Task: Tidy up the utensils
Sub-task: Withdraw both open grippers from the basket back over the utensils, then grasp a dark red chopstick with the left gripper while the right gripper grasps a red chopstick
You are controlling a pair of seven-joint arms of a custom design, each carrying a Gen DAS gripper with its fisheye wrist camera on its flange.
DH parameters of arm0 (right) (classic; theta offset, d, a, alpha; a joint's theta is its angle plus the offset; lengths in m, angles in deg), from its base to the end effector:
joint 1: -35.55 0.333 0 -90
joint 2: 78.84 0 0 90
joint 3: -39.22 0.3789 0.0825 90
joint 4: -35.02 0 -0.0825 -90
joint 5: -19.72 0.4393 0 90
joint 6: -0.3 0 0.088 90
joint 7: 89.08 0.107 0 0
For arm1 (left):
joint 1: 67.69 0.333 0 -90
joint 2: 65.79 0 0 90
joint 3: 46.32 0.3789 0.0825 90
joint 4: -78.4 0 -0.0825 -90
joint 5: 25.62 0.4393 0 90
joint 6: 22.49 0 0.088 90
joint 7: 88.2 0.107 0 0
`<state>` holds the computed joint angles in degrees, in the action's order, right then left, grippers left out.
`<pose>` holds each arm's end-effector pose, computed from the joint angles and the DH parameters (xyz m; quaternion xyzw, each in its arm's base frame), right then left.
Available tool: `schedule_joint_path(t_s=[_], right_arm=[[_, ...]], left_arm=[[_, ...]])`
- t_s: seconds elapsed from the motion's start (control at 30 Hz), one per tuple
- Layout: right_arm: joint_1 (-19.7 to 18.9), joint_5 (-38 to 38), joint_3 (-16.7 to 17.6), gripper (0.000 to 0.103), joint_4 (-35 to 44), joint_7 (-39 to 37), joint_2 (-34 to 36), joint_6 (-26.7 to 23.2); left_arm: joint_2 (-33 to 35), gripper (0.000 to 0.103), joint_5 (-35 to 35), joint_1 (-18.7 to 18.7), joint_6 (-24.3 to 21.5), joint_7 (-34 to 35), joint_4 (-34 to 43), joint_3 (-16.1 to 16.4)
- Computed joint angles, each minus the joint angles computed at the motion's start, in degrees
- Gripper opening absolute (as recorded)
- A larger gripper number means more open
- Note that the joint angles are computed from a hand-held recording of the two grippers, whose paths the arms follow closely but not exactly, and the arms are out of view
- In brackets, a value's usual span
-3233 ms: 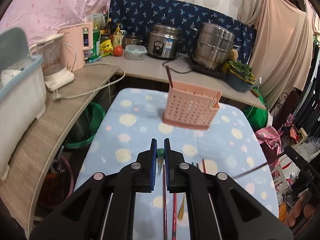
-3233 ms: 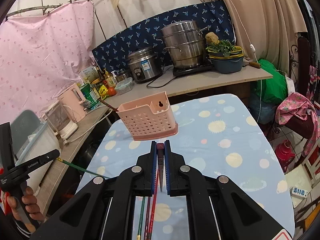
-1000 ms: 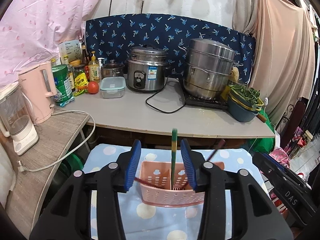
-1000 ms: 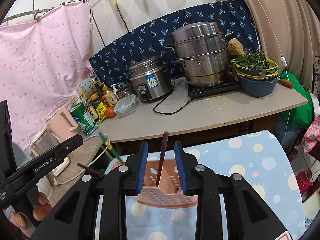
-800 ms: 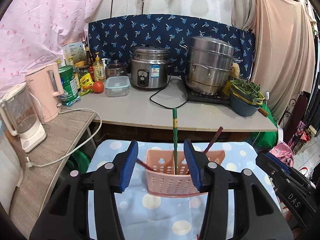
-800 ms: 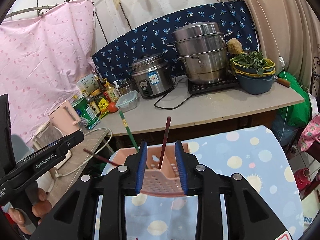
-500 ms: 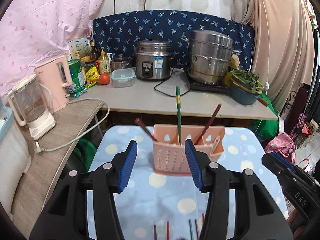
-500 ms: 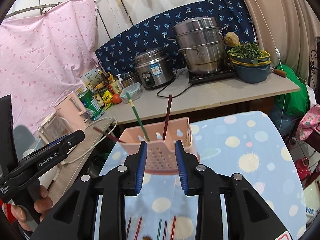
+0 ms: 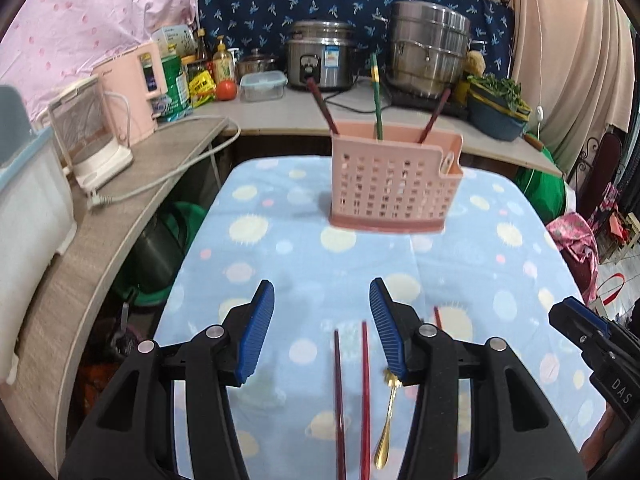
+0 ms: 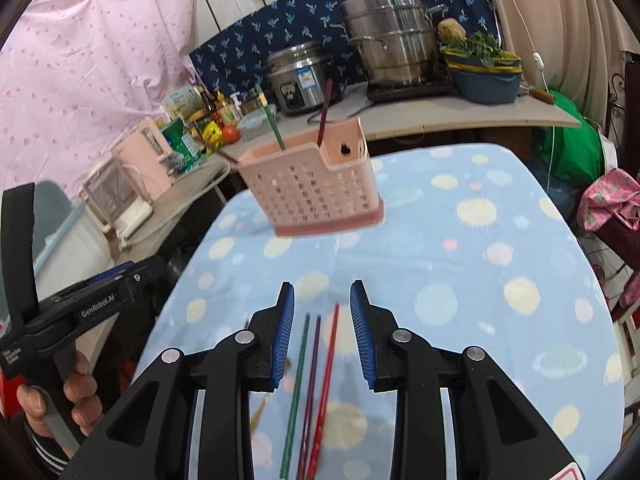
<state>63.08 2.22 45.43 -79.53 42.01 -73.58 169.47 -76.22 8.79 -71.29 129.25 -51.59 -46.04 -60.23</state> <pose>0.5524 0.3900 0.5509 -0.6845 0.5944 -0.1379 0.3988 0.5479 -0.1976 0.5782 -0.7076 0.5936 -0.2582 0.2832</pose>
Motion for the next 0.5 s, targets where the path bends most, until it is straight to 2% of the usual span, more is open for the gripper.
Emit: schedule_joint_path(t_s=[0.27, 0.5], right_arm=[[-0.20, 4.09, 1.99, 0.029, -8.33, -1.78, -3.70, 0.00], [0.23, 7.89, 3.53, 0.029, -12.50, -3.71, -4.95, -0.88]], left_arm=[[-3.28, 0.047, -4.99, -1.54, -0.78, 2.01, -7.42, -0.48], [-5.53, 0.047, -8.08, -2.31, -1.14, 3.06, -12.07, -1.15]])
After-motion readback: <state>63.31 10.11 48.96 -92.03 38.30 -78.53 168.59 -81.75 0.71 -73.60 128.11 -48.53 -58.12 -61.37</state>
